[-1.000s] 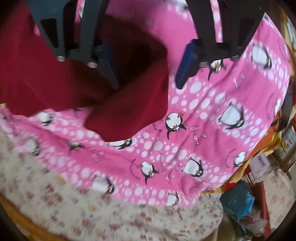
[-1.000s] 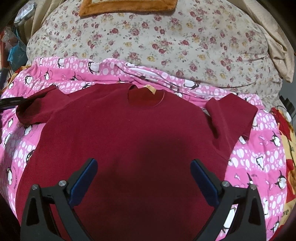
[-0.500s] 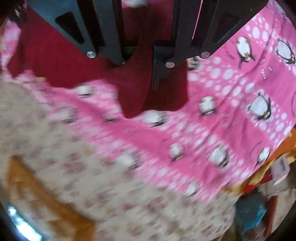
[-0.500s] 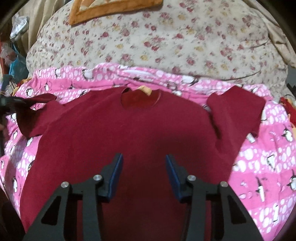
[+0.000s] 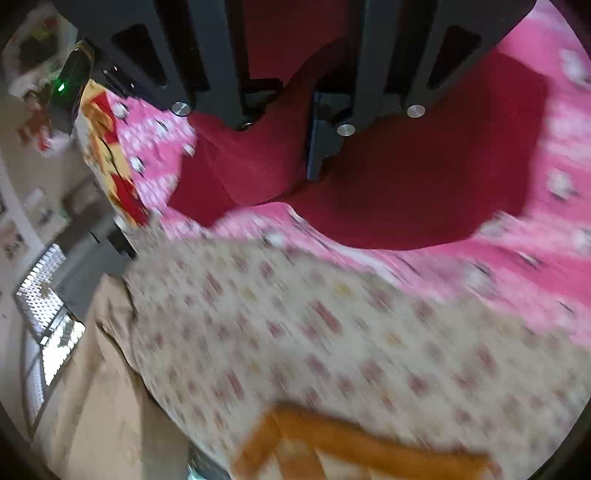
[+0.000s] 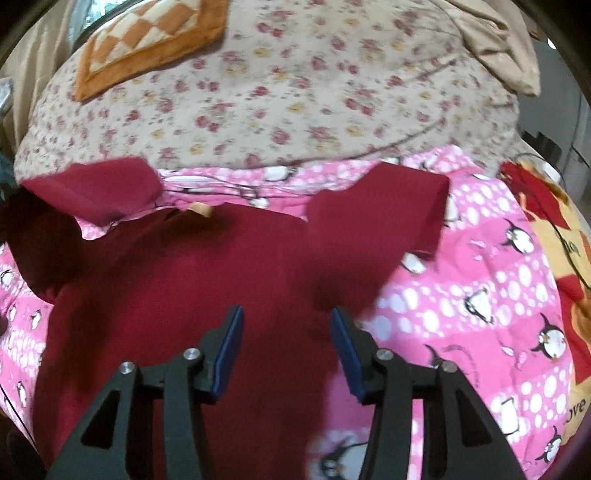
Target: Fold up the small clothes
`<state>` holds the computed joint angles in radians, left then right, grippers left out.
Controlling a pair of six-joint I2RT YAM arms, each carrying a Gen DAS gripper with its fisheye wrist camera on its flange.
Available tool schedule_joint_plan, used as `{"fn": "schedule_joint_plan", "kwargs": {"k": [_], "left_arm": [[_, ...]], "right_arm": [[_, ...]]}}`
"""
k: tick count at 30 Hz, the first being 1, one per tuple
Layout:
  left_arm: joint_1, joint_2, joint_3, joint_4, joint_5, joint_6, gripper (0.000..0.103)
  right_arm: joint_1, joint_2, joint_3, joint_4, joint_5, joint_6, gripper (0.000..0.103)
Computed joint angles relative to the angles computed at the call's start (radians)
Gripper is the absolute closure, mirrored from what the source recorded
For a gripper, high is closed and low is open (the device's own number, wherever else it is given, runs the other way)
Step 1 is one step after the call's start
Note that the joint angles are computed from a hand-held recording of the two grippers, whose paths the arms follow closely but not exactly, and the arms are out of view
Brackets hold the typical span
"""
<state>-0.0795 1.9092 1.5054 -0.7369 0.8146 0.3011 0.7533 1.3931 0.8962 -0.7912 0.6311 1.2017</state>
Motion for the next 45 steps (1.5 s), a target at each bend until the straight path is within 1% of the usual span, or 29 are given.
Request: {"fn": "schedule_joint_plan", "kwargs": {"k": [2, 5, 6, 7, 9, 10, 11, 13, 15, 16, 17, 19, 21, 23, 26, 28, 29, 30, 31, 33, 35, 37, 38, 40, 41, 43, 44, 45], "left_arm": [[-0.065, 0.047, -0.049, 0.035, -0.025, 0.000, 0.103], [-0.129, 0.118, -0.088, 0.025, -0.133, 0.050, 0.103], [-0.125, 0.113, -0.117, 0.038, -0.135, 0.069, 0.103], [-0.108, 0.091, -0.144, 0.052, -0.112, 0.092, 0.103], [-0.072, 0.075, -0.111, -0.033, -0.085, 0.150, 0.103], [-0.044, 0.066, -0.080, -0.094, -0.059, 0.172, 0.103], [-0.014, 0.051, -0.055, -0.143, -0.028, 0.200, 0.099], [0.054, 0.013, -0.009, -0.215, 0.003, 0.270, 0.093], [0.111, -0.007, 0.028, -0.243, 0.015, 0.302, 0.087], [0.146, -0.004, 0.059, -0.260, 0.021, 0.314, 0.082], [0.167, 0.006, 0.084, -0.261, 0.020, 0.306, 0.081], [0.204, 0.048, 0.150, -0.291, 0.020, 0.299, 0.081], [0.231, 0.089, 0.192, -0.300, -0.001, 0.271, 0.081], [0.260, 0.112, 0.200, -0.274, -0.008, 0.235, 0.081], [0.280, 0.115, 0.164, -0.170, -0.089, 0.158, 0.081], [0.303, 0.131, 0.165, -0.142, -0.128, 0.144, 0.081], [0.313, 0.136, 0.162, -0.131, -0.142, 0.145, 0.081], [0.324, 0.140, 0.163, -0.122, -0.158, 0.149, 0.081], [0.329, 0.141, 0.161, -0.109, -0.170, 0.146, 0.081], [0.340, 0.136, 0.148, -0.069, -0.188, 0.132, 0.081], [0.347, 0.125, 0.128, -0.036, -0.197, 0.133, 0.081], [0.333, 0.109, 0.091, 0.014, -0.224, 0.119, 0.081], [0.321, 0.111, 0.084, 0.019, -0.239, 0.116, 0.081], [0.295, 0.118, 0.073, 0.023, -0.260, 0.109, 0.081], [0.283, 0.120, 0.062, 0.037, -0.273, 0.101, 0.081], [0.250, 0.134, 0.043, 0.072, -0.316, 0.083, 0.081], [0.235, 0.146, 0.043, 0.078, -0.339, 0.081, 0.081], [0.222, 0.161, 0.044, 0.084, -0.362, 0.079, 0.081]], "right_arm": [[-0.026, -0.035, -0.047, 0.001, -0.026, 0.009, 0.042], [-0.052, -0.075, -0.096, -0.003, -0.053, 0.018, 0.042], [-0.062, -0.091, -0.114, -0.001, -0.059, 0.015, 0.041], [-0.063, -0.098, -0.123, 0.000, -0.061, 0.013, 0.041], [-0.083, -0.120, -0.148, 0.032, -0.069, -0.037, 0.041], [-0.083, -0.118, -0.148, 0.036, -0.069, -0.045, 0.040], [-0.099, -0.117, -0.151, 0.060, -0.076, -0.077, 0.040], [-0.122, -0.113, -0.154, 0.113, -0.097, -0.128, 0.040], [-0.140, -0.085, -0.142, 0.174, -0.112, -0.188, 0.040], [-0.140, -0.071, -0.132, 0.185, -0.113, -0.201, 0.040], [-0.146, -0.040, -0.114, 0.210, -0.124, -0.232, 0.040], [-0.155, -0.006, -0.093, 0.240, -0.152, -0.250, 0.040], [-0.162, 0.014, -0.085, 0.275, -0.190, -0.255, 0.040], [-0.171, 0.060, -0.065, 0.284, -0.227, -0.271, 0.040], [-0.183, 0.167, -0.034, 0.325, -0.279, -0.328, 0.041], [-0.175, 0.209, -0.026, 0.353, -0.276, -0.363, 0.057], [-0.156, 0.223, -0.016, 0.365, -0.242, -0.390, 0.080], [-0.147, 0.238, 0.005, 0.340, -0.223, -0.394, 0.097], [-0.134, 0.258, 0.053, 0.276, -0.191, -0.411, 0.097], [-0.130, 0.241, 0.085, 0.219, -0.150, -0.439, 0.097], [-0.136, 0.211, 0.133, 0.123, -0.049, -0.449, 0.097], [-0.186, 0.165, 0.164, 0.065, -0.001, -0.454, 0.098], [-0.215, 0.167, 0.178, 0.046, 0.011, -0.454, 0.098], [-0.255, 0.178, 0.186, 0.032, 0.048, -0.474, 0.097], [-0.277, 0.190, 0.182, 0.048, 0.057, -0.499, 0.097], [-0.311, 0.198, 0.162, 0.109, 0.014, -0.558, 0.095], [-0.320, 0.202, 0.163, 0.106, -0.007, -0.561, 0.094], [-0.320, 0.197, 0.165, 0.097, -0.012, -0.546, 0.086]]}}
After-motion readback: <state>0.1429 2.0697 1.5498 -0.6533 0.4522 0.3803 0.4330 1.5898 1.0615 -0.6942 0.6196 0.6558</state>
